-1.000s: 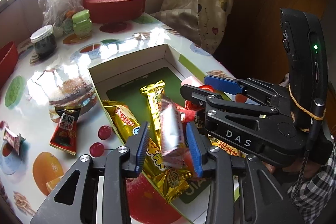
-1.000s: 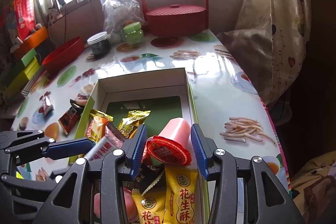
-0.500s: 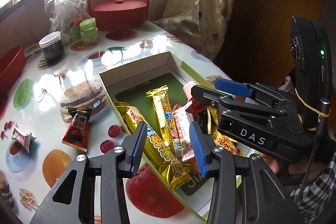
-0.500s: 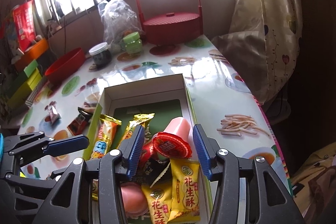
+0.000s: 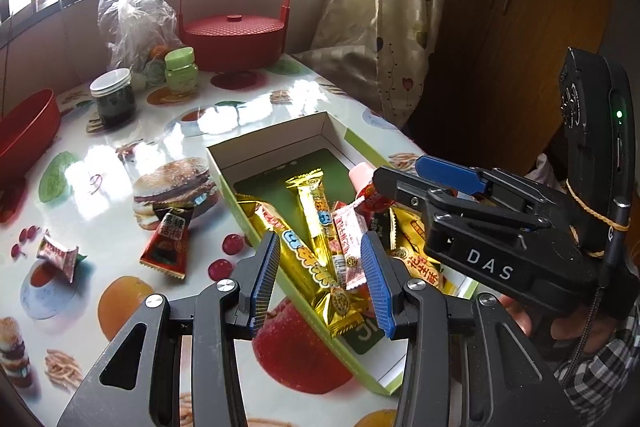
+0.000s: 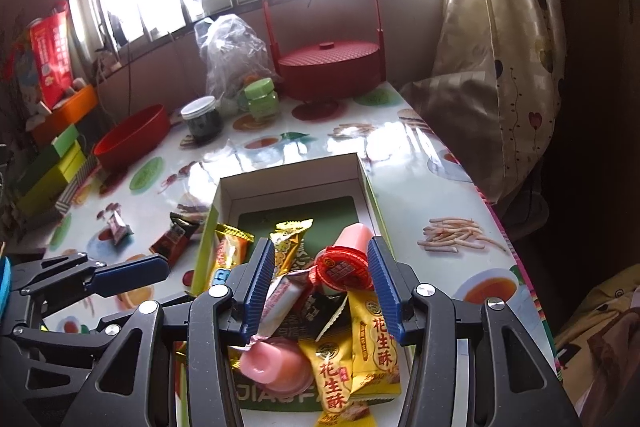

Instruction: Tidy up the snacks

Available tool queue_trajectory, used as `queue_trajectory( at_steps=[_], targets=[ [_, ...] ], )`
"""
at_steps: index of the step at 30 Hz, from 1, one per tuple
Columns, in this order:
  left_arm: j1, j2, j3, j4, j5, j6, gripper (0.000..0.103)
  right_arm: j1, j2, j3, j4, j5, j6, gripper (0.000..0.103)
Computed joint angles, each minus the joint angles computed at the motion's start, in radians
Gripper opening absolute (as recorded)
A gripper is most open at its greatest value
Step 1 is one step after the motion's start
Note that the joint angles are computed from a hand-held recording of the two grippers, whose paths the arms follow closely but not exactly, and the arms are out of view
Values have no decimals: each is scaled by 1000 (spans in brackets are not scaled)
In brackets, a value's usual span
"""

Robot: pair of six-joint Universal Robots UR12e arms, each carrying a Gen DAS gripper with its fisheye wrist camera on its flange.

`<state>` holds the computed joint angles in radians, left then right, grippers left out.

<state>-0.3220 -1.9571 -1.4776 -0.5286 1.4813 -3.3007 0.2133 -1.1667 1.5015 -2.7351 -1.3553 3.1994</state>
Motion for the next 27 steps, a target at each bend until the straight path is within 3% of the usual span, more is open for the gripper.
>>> queue_trajectory(
  at_steps=[27],
  targets=[
    [39, 80, -114, 79, 60, -53, 43, 56, -15, 13, -36, -6, -17, 49]
  ],
)
